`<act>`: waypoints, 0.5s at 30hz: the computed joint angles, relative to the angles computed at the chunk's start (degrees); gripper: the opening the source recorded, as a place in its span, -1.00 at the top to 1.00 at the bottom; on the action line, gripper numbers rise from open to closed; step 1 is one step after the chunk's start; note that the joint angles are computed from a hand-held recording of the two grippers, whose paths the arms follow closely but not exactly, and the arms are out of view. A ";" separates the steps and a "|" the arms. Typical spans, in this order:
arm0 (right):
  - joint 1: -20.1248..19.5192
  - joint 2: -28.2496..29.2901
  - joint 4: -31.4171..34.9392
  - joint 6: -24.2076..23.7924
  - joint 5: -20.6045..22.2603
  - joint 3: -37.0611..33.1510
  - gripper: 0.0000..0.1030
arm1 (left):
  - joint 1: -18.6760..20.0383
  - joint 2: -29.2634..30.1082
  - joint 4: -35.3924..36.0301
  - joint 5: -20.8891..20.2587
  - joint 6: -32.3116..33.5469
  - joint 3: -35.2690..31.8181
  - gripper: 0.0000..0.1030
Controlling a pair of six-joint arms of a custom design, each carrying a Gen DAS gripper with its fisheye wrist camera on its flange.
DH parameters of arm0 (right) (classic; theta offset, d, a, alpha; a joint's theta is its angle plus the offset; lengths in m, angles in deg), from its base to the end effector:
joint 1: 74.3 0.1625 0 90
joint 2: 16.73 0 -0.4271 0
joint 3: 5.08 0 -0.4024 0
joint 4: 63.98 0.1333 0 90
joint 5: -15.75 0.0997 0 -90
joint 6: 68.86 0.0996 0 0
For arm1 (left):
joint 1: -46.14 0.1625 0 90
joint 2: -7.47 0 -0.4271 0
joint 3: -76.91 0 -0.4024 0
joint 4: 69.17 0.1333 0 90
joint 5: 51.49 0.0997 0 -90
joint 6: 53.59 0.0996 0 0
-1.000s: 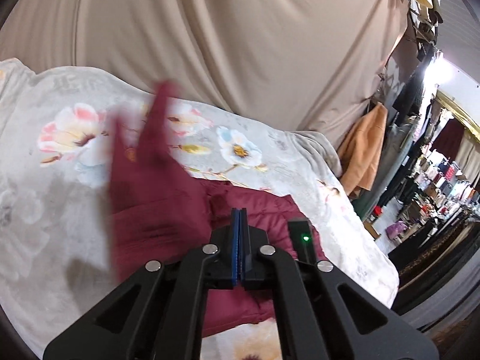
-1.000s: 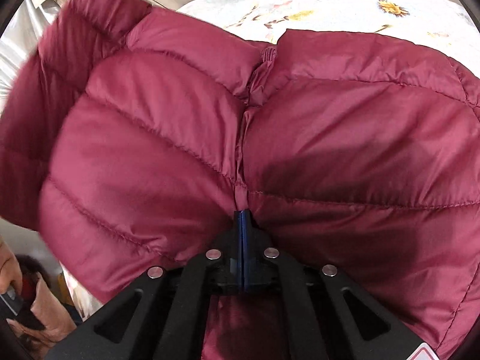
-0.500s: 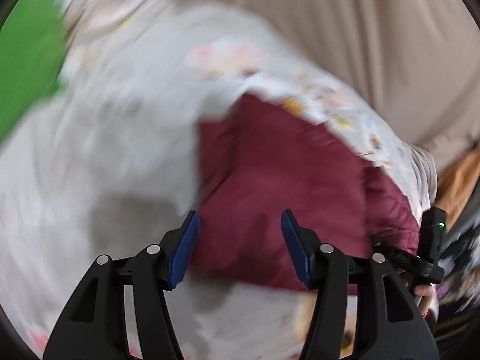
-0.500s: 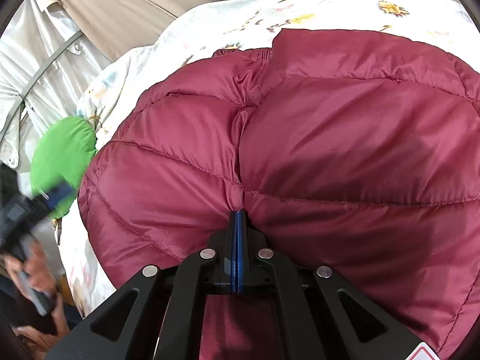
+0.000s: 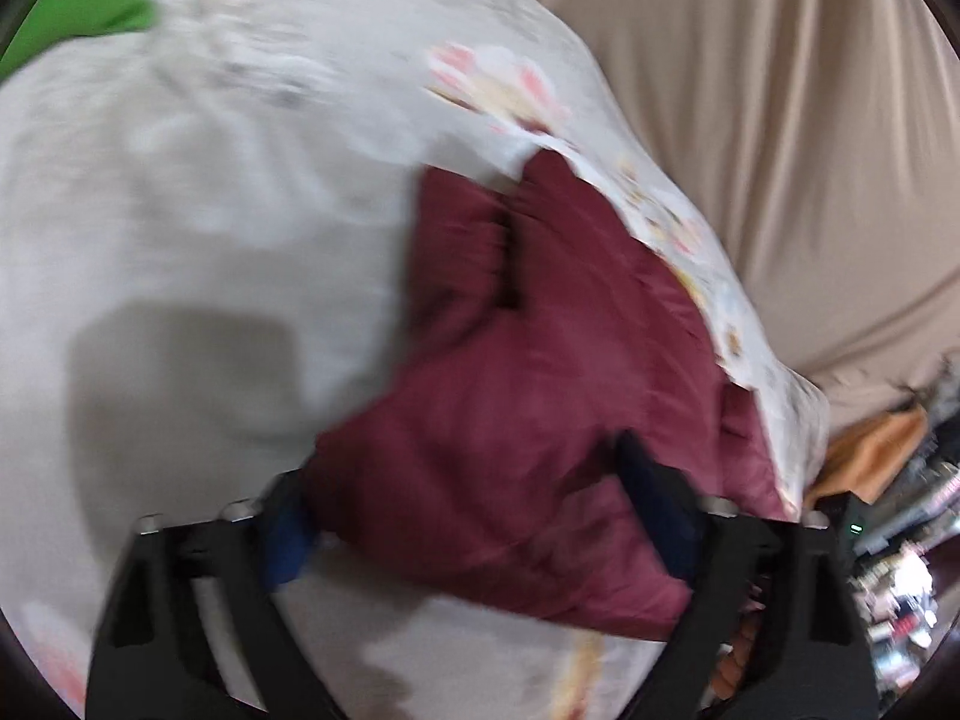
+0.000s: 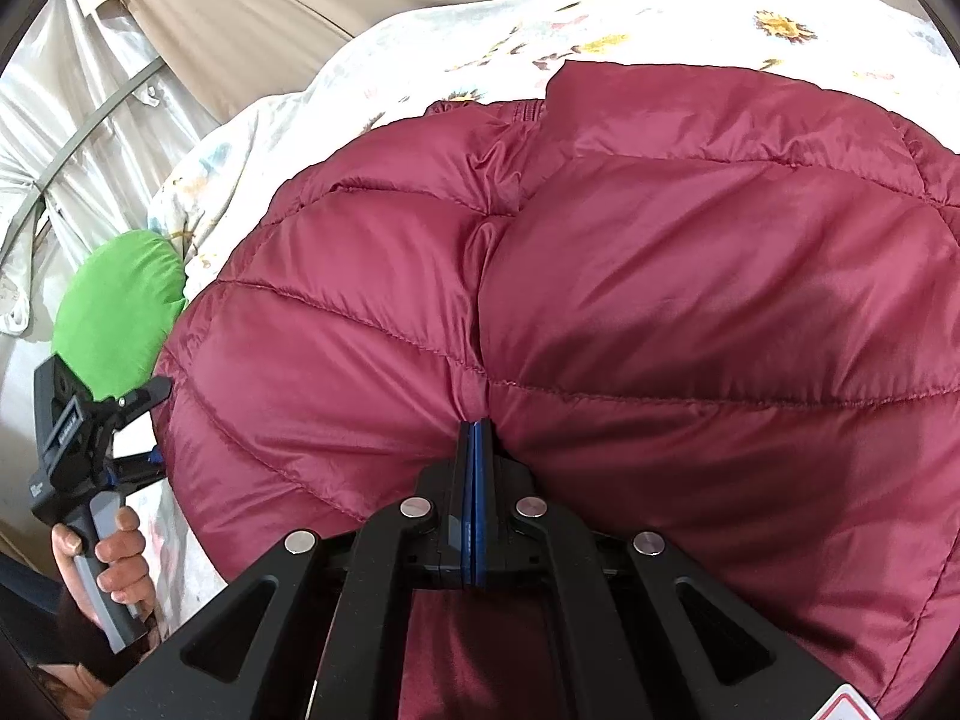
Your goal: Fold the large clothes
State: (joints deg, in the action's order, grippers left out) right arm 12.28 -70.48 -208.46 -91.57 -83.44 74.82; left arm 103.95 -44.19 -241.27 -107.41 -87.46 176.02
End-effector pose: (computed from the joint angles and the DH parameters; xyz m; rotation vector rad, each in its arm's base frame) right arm 0.0726 -0.7538 0.2904 0.4141 -2.7767 0.6391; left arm -0.1947 -0.6644 0.1899 -0.3011 2.7269 -1.1705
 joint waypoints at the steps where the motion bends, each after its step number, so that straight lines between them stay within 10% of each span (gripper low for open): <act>1: 0.08 0.22 -0.20 -0.08 -0.16 -0.13 1.00 | 0.25 0.44 0.28 -2.15 1.17 -1.02 0.27; 4: 0.40 0.46 -1.06 -0.21 -0.86 0.07 1.00 | -0.84 2.01 -0.55 -4.91 5.69 -4.27 0.64; 15: 0.20 0.12 -1.02 -0.09 -0.55 0.35 1.00 | -9.63 12.33 6.42 -14.78 27.37 -22.16 0.74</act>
